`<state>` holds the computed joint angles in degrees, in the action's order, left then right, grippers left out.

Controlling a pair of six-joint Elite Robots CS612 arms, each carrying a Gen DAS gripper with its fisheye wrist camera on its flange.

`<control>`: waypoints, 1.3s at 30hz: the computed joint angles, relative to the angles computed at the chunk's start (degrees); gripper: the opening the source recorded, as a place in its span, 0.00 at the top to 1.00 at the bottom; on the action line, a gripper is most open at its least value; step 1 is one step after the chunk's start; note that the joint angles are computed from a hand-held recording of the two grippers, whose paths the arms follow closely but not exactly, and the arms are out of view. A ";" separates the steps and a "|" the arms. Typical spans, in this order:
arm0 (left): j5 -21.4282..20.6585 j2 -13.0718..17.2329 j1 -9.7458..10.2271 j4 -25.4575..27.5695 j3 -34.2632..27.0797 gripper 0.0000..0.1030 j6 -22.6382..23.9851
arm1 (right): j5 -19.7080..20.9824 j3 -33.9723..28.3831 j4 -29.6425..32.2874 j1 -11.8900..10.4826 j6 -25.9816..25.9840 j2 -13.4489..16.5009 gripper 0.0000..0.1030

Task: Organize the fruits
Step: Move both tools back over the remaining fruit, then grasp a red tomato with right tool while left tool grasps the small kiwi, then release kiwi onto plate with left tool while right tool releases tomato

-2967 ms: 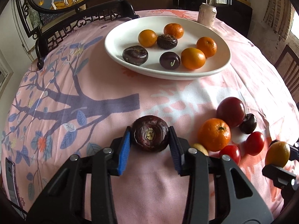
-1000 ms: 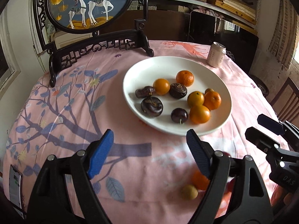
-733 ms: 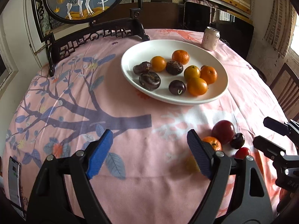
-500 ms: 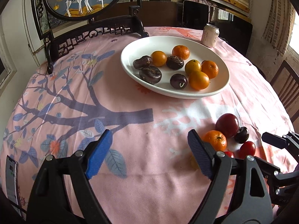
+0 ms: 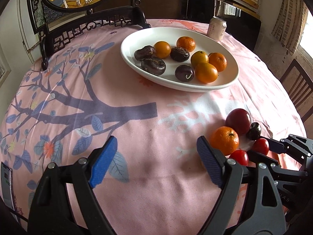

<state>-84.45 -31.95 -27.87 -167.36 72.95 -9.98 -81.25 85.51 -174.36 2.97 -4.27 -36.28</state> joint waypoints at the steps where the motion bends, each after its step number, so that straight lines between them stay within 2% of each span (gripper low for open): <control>1: -0.17 -0.04 -0.02 -0.10 0.08 0.17 0.19 | 0.18 0.17 -0.09 -0.05 0.23 -0.08 0.69; 11: -1.38 -0.86 -0.70 -1.38 1.91 0.17 4.98 | 2.93 3.10 -2.31 -1.08 3.15 -1.21 0.69; 20: -3.76 -1.56 -0.36 -2.86 3.35 0.17 5.93 | 4.82 3.59 -3.17 -1.58 3.84 -1.21 0.69; 28: -3.90 -0.77 -0.95 -0.31 2.40 0.19 7.93 | 6.33 3.59 -3.30 -1.87 3.65 -1.11 0.69; 29: -3.92 -0.53 -0.98 -0.04 2.09 0.26 7.90 | 6.48 3.57 -3.29 -1.90 3.61 -1.09 0.69; 30: -5.11 -0.26 -0.87 0.62 1.64 0.37 7.94 | 6.57 3.53 -3.29 -1.91 3.62 -1.07 0.69; 31: -5.34 -0.07 -0.91 0.80 1.40 0.40 8.01 | 6.65 3.49 -3.31 -1.93 3.65 -1.04 0.69; 33: -4.58 0.25 -1.18 -0.82 1.40 0.54 8.79 | 6.74 3.44 -3.36 -1.93 3.71 -0.97 0.69; 35: -4.22 0.44 -1.32 -1.78 1.41 0.61 9.33 | 6.55 3.37 -3.28 -1.89 3.68 -0.95 0.69; 37: -5.02 0.45 -1.33 -2.19 1.45 0.74 10.17 | 6.09 3.33 -3.20 -1.77 3.55 -0.97 0.68; 39: -4.82 0.27 -1.42 -1.96 1.58 0.75 10.11 | 5.49 3.27 -3.06 -1.62 3.44 -1.00 0.69</control>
